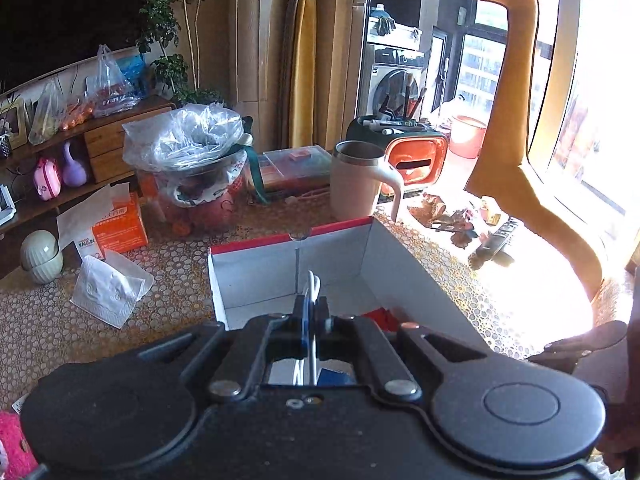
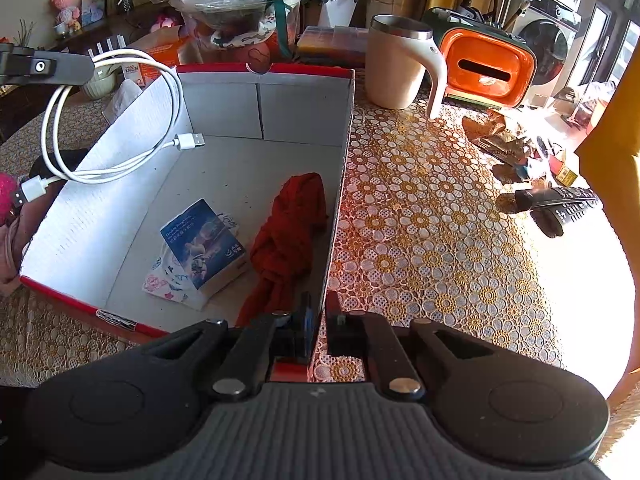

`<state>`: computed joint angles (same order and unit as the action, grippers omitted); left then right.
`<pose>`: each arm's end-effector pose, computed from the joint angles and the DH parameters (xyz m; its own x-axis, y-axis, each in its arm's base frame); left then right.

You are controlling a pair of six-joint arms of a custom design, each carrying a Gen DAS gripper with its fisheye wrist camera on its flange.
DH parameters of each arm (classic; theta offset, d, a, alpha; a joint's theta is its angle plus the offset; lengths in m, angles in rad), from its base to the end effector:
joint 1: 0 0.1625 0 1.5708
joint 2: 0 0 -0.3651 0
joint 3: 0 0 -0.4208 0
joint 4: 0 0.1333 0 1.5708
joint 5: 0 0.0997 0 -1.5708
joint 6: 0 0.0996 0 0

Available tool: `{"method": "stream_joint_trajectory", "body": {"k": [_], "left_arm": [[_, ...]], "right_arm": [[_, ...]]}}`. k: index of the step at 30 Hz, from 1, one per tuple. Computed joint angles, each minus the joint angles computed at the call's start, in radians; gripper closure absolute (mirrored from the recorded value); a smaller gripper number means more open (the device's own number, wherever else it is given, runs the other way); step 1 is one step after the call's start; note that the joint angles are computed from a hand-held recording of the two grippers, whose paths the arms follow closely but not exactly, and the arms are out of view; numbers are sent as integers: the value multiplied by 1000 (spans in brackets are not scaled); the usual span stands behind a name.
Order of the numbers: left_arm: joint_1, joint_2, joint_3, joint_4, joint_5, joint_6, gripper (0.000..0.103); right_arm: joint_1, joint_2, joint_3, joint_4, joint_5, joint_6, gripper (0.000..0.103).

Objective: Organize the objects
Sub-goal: 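Carry the white cable with the left gripper over the shoebox, then lower the cable into the box and open the left gripper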

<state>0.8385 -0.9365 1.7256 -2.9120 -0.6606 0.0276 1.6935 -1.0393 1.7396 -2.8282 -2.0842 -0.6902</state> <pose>-0.2634 -0.6100 0.1582 -0.7172 0.1197 -0.6865 0.5893 0.6301 -0.5057 0.1618 -0.6222 0.1851 -0.6250 -0.4198 0.6581 -0.6508 0.7458 -0.1423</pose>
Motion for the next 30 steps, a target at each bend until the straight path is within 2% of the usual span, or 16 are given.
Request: {"method": "stream_joint_trajectory", "body": {"k": [7, 12, 20, 23, 27, 30], "left_arm": [[17, 140, -86, -26, 92, 122, 103], [28, 176, -115, 54, 92, 68, 103], [57, 126, -118, 279, -31, -162, 100], [65, 110, -106, 298, -75, -182, 92], [67, 92, -92, 302, -115, -199, 89], [63, 73, -74, 290, -135, -200, 83]], "right_arm": [[-8, -9, 1, 14, 21, 2, 95], [-11, -15, 4, 23, 29, 2, 95], [-11, -16, 4, 25, 30, 0, 94], [-10, -16, 4, 24, 29, 1, 94], [-8, -14, 6, 19, 24, 1, 94], [-7, -13, 6, 18, 21, 1, 94]]}}
